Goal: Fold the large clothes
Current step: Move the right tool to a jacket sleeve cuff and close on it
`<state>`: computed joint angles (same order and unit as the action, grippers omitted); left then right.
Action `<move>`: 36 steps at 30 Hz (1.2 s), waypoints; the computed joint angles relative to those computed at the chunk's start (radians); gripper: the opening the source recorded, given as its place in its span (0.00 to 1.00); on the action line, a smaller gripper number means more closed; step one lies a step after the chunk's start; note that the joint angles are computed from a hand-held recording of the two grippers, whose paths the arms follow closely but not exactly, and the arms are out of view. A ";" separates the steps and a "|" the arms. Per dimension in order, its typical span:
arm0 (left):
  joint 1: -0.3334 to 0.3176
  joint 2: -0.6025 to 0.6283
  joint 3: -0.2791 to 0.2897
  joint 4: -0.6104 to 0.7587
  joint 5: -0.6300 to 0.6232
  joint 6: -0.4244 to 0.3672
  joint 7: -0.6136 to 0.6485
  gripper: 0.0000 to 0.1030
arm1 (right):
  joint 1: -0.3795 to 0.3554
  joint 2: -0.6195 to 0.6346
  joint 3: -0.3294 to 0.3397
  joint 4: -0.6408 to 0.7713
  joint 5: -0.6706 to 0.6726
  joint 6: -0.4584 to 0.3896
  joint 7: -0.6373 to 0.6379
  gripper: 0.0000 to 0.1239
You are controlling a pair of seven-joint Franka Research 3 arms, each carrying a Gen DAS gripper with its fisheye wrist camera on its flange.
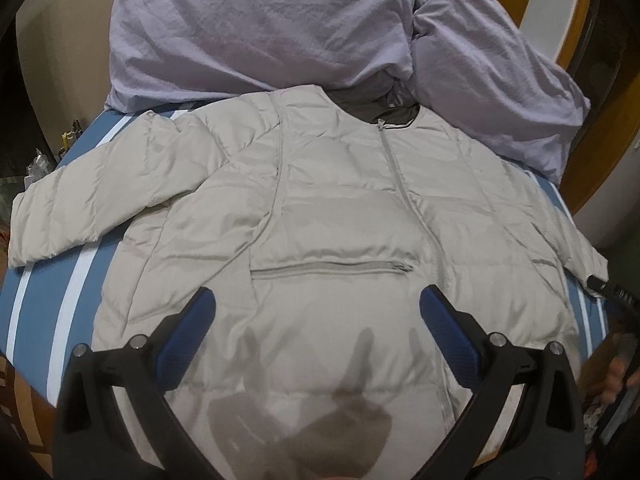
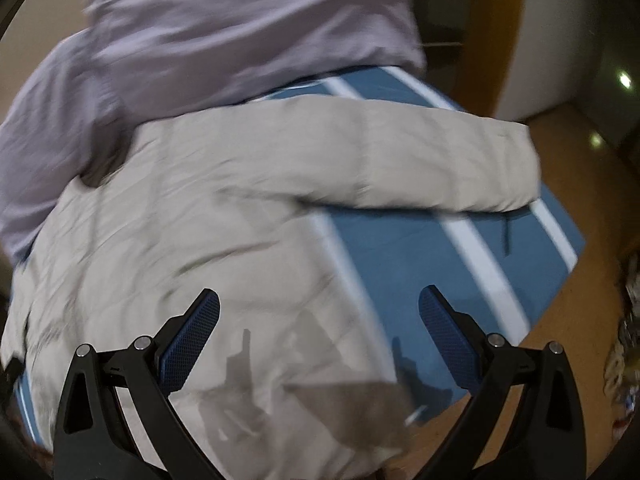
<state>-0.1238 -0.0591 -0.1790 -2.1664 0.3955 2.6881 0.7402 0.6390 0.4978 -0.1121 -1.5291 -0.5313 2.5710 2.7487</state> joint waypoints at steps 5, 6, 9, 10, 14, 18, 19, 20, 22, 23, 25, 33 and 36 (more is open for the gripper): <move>0.003 0.048 0.005 0.043 0.025 -0.037 -0.016 0.98 | -0.073 0.063 -0.028 0.088 0.062 -0.090 -0.003 0.81; 0.004 0.053 0.006 0.047 0.027 -0.040 -0.019 0.98 | -0.088 0.080 -0.033 0.113 0.076 -0.113 -0.005 0.81; 0.005 0.066 0.011 0.057 0.031 -0.055 -0.028 0.98 | -0.132 0.126 -0.048 0.181 0.114 -0.182 -0.010 0.77; 0.006 0.069 0.013 0.060 0.032 -0.060 -0.032 0.98 | -0.143 0.134 -0.054 0.195 0.123 -0.205 -0.003 0.75; 0.009 0.072 0.018 0.060 0.036 -0.080 -0.051 0.98 | -0.199 0.143 -0.064 0.196 0.176 -0.216 0.053 0.70; 0.014 0.075 0.022 0.060 0.038 -0.093 -0.066 0.98 | -0.246 0.142 -0.054 0.170 0.239 -0.188 0.090 0.63; 0.015 0.076 0.022 0.060 0.037 -0.095 -0.068 0.98 | -0.259 0.141 -0.050 0.158 0.257 -0.167 0.095 0.61; 0.017 0.077 0.023 0.061 0.037 -0.096 -0.068 0.98 | -0.267 0.136 -0.049 0.141 0.268 -0.141 0.098 0.59; 0.018 0.079 0.024 0.063 0.035 -0.099 -0.067 0.98 | -0.277 0.119 -0.046 0.097 0.286 -0.082 0.099 0.57; 0.019 0.079 0.024 0.063 0.034 -0.098 -0.067 0.98 | -0.277 0.114 -0.047 0.082 0.290 -0.065 0.093 0.53; 0.019 0.080 0.024 0.063 0.033 -0.099 -0.067 0.98 | -0.273 0.098 -0.050 0.041 0.293 -0.009 0.084 0.43; 0.023 0.072 0.026 0.050 0.029 -0.087 -0.076 0.98 | -0.193 0.109 -0.109 0.109 0.199 -0.047 0.081 0.14; 0.027 0.061 0.028 0.037 0.033 -0.080 -0.089 0.98 | -0.166 0.131 -0.117 0.200 0.127 -0.072 0.068 0.14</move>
<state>-0.0968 0.0014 -0.1514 -2.1299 0.4290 2.6082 0.6507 0.4729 0.6286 -0.2295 -1.3292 -0.4045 2.4993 2.8165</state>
